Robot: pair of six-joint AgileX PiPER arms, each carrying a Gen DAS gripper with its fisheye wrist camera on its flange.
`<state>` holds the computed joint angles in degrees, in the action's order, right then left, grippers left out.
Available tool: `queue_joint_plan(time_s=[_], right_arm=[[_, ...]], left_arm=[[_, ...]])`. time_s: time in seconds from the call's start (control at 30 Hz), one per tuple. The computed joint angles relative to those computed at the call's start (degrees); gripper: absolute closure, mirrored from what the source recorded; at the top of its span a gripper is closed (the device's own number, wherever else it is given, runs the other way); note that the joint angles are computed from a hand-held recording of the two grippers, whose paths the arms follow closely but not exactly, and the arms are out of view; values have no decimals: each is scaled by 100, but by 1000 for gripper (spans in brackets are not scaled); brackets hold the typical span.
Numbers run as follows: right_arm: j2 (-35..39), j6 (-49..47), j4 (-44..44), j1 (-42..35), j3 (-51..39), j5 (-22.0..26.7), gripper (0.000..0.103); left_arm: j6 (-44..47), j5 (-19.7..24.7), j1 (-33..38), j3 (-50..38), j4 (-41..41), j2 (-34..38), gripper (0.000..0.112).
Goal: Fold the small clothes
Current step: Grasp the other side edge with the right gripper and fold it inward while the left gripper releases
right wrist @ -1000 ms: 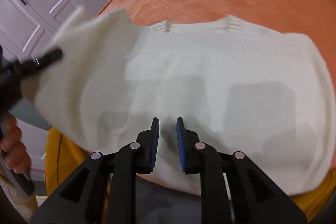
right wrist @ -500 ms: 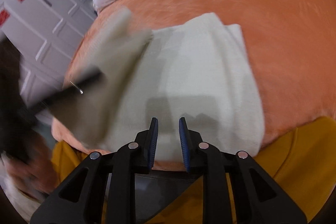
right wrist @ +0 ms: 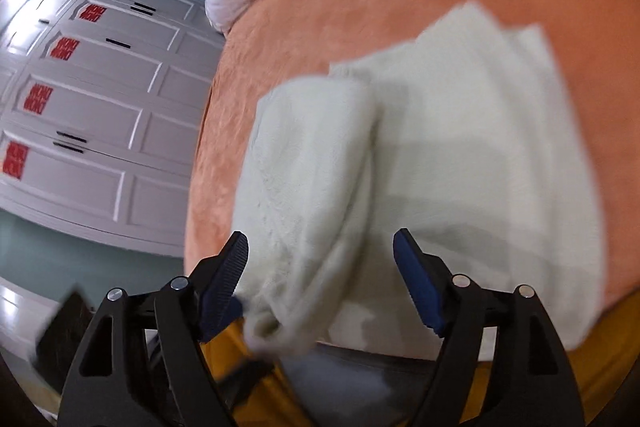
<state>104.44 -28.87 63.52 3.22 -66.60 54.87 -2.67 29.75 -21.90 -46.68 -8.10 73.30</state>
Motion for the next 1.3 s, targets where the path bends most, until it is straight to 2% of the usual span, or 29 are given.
queue_joint_plan(time_s=[0.1, 0.13, 0.17, 0.23, 0.27, 0.37, 0.47, 0.57, 0.63, 0.7, 0.8, 0.9, 0.93, 1.0, 1.07, 1.1, 1.13, 1.2, 1.23, 1.27, 1.3], right_arm=[[349, 315, -143, 358, -369, 113, 30], [386, 447, -325, 479, -473, 62, 35], [389, 737, -737, 660, -651, 3, 55], [255, 1013, -1419, 992, -857, -324, 85], [119, 931, -1416, 996, -868, -360, 86], [-593, 14, -619, 519, -668, -265, 88], [-1142, -373, -494, -76, -361, -249, 88], [-1096, -627, -640, -640, 1, -265, 87], [-541, -390, -1194, -869, 118, -411, 85], [-90, -413, -1215, -1028, 368, -575, 84], [-265, -884, -540, -1340, 761, -496, 82], [-1061, -530, -934, -1260, 1105, -949, 77], [-1235, -564, -944, -1323, 1120, -856, 75], [-1726, -942, -743, -1474, 1456, -544, 62], [-1918, -1149, -775, -1436, 1629, -298, 47], [-1864, -1251, -846, -1455, 1608, -208, 46], [-1780, -1311, -929, -1343, 1636, -294, 46], [-1614, -1024, -1299, -788, 1731, -894, 46], [-1513, -819, -1454, -500, 1700, -1187, 52], [-1495, -722, -1558, -369, 1718, -1349, 62], [-1406, -751, -1549, -345, 1671, -1389, 66]], left_arm=[[-71, 273, 336, 334, 204, -426, 42], [-54, 342, 501, 393, 181, -480, 42], [-121, 365, 575, 427, 214, -522, 42], [-187, 379, 891, 523, 189, -598, 42], [-112, 389, 1035, 522, 86, -620, 42], [-453, 450, 1119, 405, 258, -741, 42], [-628, 470, 947, 295, 426, -739, 42], [-615, 337, 758, 180, 245, -500, 42], [-725, 313, 549, 51, 216, -325, 42], [-1047, 328, 228, -151, 513, -83, 42], [-1567, 452, -163, -507, 1055, 307, 42], [-1930, 549, -386, -738, 1454, 656, 42], [-2020, 602, -429, -804, 1533, 787, 42], [-2052, 712, -437, -882, 1531, 1003, 42], [-1932, 749, -338, -900, 1348, 1165, 40], [-1826, 732, -268, -840, 1214, 1203, 40], [-1791, 723, -236, -792, 1156, 1213, 40], [-1585, 685, -72, -657, 929, 1229, 39], [-1503, 672, -9, -591, 821, 1210, 39], [-1466, 658, 13, -532, 762, 1171, 40], [-1378, 668, 34, -469, 688, 1080, 40]])
